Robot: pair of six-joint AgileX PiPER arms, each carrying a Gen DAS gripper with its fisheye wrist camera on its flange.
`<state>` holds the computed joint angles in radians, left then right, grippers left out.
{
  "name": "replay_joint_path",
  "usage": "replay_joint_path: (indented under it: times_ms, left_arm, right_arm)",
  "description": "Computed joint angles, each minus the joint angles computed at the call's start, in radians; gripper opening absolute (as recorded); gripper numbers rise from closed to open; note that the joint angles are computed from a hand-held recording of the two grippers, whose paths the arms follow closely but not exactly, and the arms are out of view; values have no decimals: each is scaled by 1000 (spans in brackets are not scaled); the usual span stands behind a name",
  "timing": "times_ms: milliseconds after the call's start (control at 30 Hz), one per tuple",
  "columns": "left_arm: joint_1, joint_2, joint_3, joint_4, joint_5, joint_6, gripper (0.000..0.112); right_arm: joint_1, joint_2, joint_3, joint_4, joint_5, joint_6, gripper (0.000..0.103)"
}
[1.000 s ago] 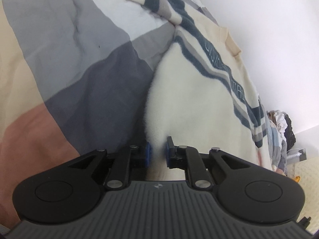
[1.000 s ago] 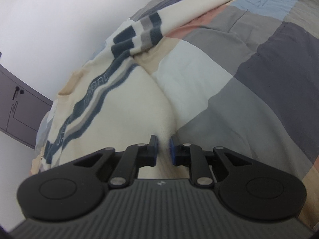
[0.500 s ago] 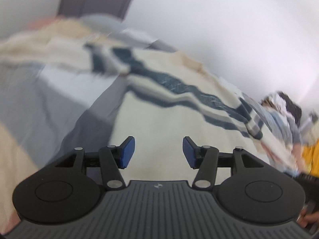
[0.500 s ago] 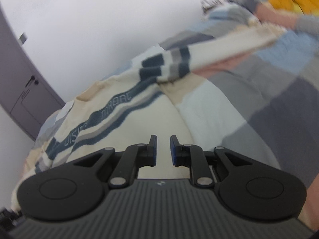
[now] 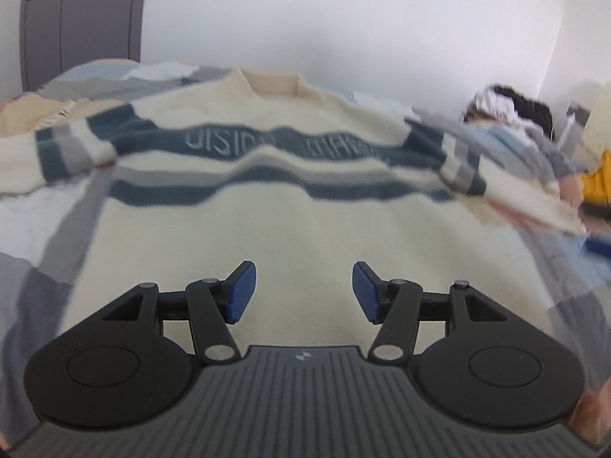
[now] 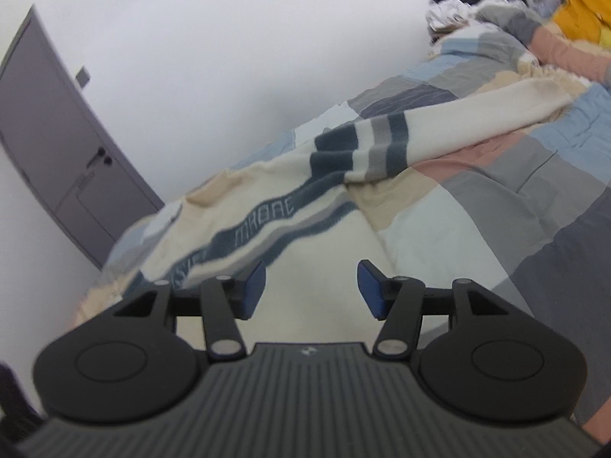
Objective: Fold large clothes
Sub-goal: 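Grasp the sleeve cuff with the right gripper and lift it up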
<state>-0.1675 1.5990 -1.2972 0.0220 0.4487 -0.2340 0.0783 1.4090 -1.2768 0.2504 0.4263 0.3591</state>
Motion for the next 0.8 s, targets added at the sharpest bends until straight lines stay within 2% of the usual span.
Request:
replay_joint_path:
  times_ms: [167, 233, 267, 333, 467, 533, 600, 633, 700, 800]
  left_arm:
    - [14, 78, -29, -63, 21, 68, 62]
    - [23, 91, -27, -86, 24, 87, 62]
    - [29, 92, -24, -102, 25, 101, 62]
    - [45, 81, -10, -155, 25, 142, 62]
    - [67, 77, -18, -230, 44, 188, 62]
    - [66, 76, -22, -218, 45, 188, 62]
    - [71, 77, -27, -231, 51, 196, 62]
    - [76, 79, -34, -248, 61, 200, 62]
    - [100, 78, -29, -384, 61, 291, 62]
    - [106, 88, -40, -438, 61, 310, 62]
  right_arm:
    - [-206, 140, -178, 283, 107, -160, 57]
    - [-262, 224, -261, 253, 98, -158, 57]
    - [-274, 262, -289, 182, 61, -130, 57]
    - [-317, 349, -339, 158, 4, -146, 57]
    - [-410, 561, -481, 386, 5, -341, 57]
    - [-431, 684, -605, 389, 41, -340, 57]
    - [-453, 805, -740, 364, 71, -256, 57]
    - [-462, 862, -801, 370, 74, -207, 54]
    - [-475, 957, -895, 402, 29, -177, 53]
    - [-459, 1056, -1017, 252, -112, -103, 54]
